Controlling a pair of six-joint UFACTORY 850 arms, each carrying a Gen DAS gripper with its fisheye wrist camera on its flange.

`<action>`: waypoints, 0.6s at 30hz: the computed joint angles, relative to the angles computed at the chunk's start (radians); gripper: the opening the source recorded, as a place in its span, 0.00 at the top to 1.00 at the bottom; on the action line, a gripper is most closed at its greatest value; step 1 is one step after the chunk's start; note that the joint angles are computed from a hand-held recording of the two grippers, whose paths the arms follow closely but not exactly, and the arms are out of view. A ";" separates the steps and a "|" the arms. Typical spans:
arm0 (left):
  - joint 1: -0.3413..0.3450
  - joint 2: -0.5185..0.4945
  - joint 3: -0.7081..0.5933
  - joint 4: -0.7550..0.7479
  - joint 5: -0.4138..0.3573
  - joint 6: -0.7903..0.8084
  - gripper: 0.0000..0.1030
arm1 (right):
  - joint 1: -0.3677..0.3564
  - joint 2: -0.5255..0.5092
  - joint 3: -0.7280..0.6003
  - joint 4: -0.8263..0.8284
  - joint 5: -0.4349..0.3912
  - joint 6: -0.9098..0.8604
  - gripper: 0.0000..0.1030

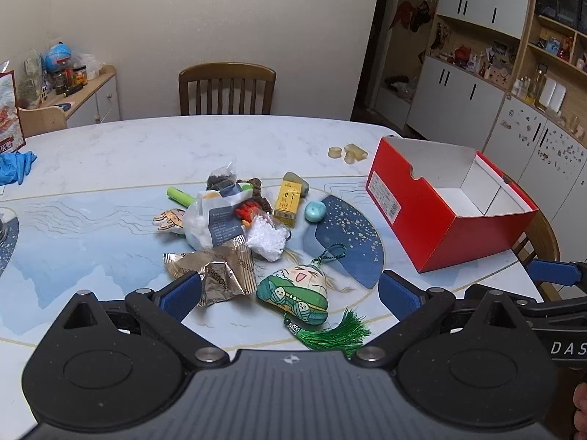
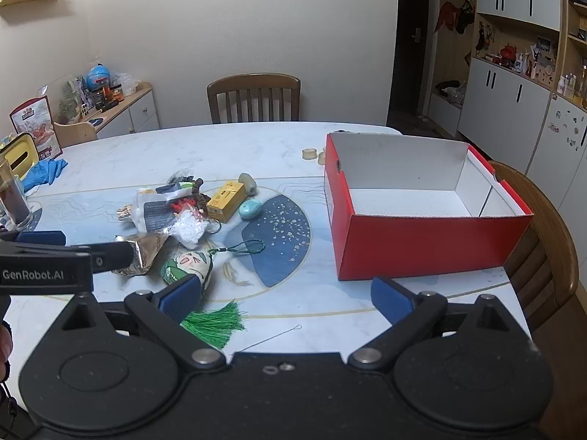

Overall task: Organize objects
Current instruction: 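Move both tools toward the pile of items on the table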

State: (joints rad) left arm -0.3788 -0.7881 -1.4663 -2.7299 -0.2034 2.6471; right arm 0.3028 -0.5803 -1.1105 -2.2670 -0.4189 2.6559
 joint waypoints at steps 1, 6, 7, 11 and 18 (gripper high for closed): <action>-0.001 0.000 0.002 -0.017 -0.003 0.019 0.00 | 0.006 -0.001 -0.002 0.011 -0.002 -0.007 0.04; 0.006 0.003 0.008 0.085 -0.021 -0.065 0.00 | 0.012 -0.002 -0.014 0.032 0.000 -0.024 0.04; 0.009 0.003 0.009 0.132 -0.028 -0.109 0.00 | 0.013 0.001 -0.008 0.025 -0.003 -0.016 0.04; 0.011 0.006 0.014 0.139 -0.040 -0.111 0.00 | 0.004 0.009 0.001 -0.022 0.002 0.019 0.04; 0.012 0.012 0.025 0.133 -0.065 -0.089 0.00 | 0.004 0.009 0.003 -0.028 -0.006 0.008 0.04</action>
State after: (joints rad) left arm -0.3668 -0.7761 -1.4408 -2.5965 -0.2685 2.5580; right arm 0.3069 -0.5712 -1.1075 -2.2949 -0.4249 2.6640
